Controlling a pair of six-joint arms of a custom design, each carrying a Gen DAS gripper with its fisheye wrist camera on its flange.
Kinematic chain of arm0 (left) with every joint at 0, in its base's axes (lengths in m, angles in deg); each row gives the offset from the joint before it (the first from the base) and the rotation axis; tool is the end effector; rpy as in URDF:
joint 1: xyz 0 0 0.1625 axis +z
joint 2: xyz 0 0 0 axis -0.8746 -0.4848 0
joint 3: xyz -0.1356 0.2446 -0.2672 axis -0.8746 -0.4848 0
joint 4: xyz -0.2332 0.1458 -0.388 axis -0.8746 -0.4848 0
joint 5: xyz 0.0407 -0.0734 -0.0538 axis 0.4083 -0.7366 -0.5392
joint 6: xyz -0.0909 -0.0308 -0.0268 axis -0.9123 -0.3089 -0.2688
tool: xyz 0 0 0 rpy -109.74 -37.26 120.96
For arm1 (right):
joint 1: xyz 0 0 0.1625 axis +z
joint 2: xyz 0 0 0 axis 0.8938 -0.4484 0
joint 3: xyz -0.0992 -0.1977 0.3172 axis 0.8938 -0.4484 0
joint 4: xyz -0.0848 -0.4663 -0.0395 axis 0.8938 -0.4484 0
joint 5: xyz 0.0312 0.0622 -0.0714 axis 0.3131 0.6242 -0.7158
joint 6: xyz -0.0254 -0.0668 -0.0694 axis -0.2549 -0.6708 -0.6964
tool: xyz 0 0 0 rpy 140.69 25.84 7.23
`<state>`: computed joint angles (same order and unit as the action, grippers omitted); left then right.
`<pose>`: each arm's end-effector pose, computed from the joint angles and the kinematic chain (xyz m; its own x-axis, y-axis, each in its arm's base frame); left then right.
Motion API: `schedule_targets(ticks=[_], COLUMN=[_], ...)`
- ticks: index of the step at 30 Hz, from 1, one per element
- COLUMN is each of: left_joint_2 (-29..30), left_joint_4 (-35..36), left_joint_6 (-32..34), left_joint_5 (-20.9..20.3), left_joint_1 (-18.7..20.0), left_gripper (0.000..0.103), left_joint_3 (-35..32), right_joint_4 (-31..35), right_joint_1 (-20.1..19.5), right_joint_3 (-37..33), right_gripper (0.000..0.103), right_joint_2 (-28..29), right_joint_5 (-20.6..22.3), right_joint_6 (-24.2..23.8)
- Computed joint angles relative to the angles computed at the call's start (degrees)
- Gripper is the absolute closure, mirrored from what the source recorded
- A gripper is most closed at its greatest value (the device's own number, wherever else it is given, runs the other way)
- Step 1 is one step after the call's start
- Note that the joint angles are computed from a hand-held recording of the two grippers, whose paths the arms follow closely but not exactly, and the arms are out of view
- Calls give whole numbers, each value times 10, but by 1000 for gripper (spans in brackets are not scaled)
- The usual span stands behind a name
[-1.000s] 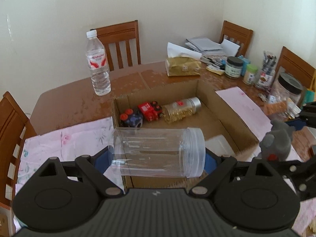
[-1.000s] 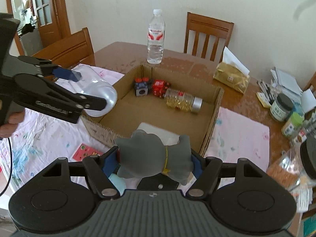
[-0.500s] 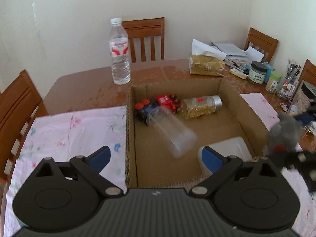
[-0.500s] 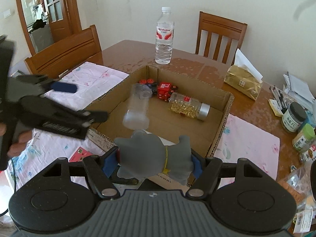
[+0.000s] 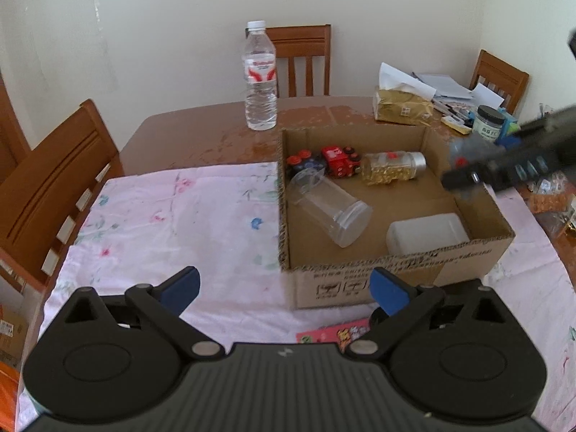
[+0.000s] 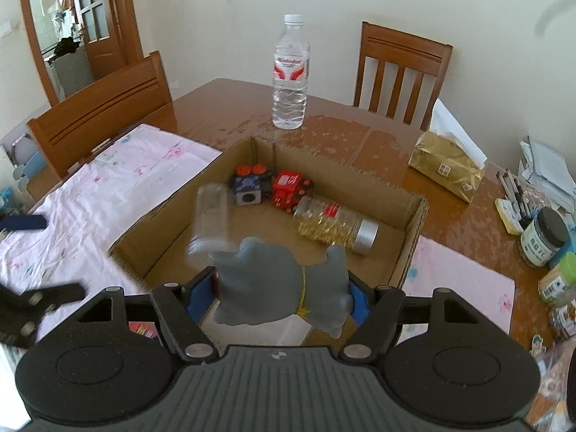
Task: Organize rigid objects
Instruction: 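Lower the gray toy dog into the box and open the right tool, then move the left tool to the pink card pack while the right tool approaches the black square case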
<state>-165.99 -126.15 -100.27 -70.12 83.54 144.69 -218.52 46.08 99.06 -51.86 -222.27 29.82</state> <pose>-0.1636 -0.2794 0.1376 -0.5321 0.5971 -0.6004 0.8127 0.5591 -0.1642 0.1535 -0.2513 0.1771 -0.7249 0.0266 0.6883 -0.4206 0.7743 -0.4729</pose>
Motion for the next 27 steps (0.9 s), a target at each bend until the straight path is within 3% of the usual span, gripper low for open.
schedule_targets(ticks=[4, 7, 14, 27], left_joint_2=[-46, -71, -95, -85], left_joint_4=[47, 75, 99, 79], left_joint_6=[-17, -28, -26, 11], left_joint_5=[9, 15, 17, 6], left_joint_1=[-7, -9, -1, 16], left_gripper=[3, 3, 2, 2], left_joint_3=[6, 9, 12, 11], right_joint_4=[-55, -101, -105, -60], right_joint_1=[-18, -19, -4, 59], right_joint_3=[-28, -48, -47, -18], right_gripper=[24, 0, 0, 0], right_joint_2=[49, 96, 103, 92], right_joint_5=[-7, -35, -52, -123], right_joint_6=[-21, -31, -2, 125])
